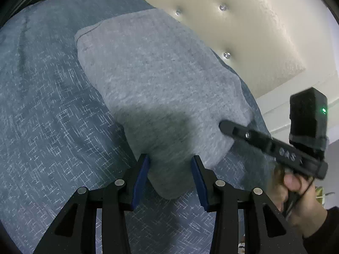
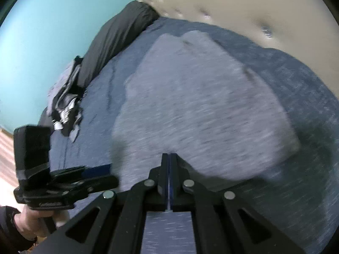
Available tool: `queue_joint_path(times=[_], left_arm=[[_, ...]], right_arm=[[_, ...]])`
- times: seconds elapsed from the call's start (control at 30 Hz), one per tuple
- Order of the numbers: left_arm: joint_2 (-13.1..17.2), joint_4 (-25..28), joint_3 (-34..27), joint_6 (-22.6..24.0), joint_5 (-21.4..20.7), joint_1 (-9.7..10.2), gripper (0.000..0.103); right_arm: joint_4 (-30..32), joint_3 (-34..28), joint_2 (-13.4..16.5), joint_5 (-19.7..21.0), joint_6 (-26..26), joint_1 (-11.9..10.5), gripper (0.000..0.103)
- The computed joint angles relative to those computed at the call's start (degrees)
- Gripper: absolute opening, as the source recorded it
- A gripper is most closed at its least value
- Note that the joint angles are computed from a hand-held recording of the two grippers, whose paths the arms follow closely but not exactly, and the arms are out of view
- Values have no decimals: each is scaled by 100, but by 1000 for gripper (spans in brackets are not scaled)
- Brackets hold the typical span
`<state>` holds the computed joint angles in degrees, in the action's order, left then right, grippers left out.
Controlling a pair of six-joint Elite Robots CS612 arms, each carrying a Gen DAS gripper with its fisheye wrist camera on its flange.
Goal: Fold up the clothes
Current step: 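Lower the sweatshirt onto the bed by the headboard and open both tools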
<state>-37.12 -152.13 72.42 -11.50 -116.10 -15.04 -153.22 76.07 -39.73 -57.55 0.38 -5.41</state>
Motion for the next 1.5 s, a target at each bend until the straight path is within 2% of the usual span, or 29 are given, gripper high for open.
queue_joint_path(times=[0.13, 0.2, 0.27, 0.43, 0.6, 0.83, 1.1, 1.3, 1.5], left_arm=[[5, -60, 33, 3, 11, 0, 44], [5, -49, 36, 8, 0, 4, 45], [9, -43, 33, 15, -14, 7, 46], [6, -47, 37, 77, 6, -1, 46], [-33, -60, 77, 188, -24, 37, 46], [-206, -321, 334, 250, 9, 101, 45], [-304, -642, 473, 231, 48, 145, 45], [-407, -878, 636, 257, 115, 211, 45], [-519, -1115, 860, 388, 227, 310, 45]], right_arm=[[-468, 257, -67, -526, 459, -129, 0], [-467, 300, -80, -857, 650, -191, 0], [-463, 299, -61, -944, 774, -216, 0], [-449, 313, -77, -1204, 629, -214, 0], [-608, 321, -88, -1473, 895, -161, 0], [-1238, 584, -220, -1928, 892, -45, 0], [-1713, 806, -394, -2109, 976, 179, 0], [-1743, 697, -361, -2414, 1253, 449, 0], [-1688, 674, -343, -2463, 1343, 621, 0]])
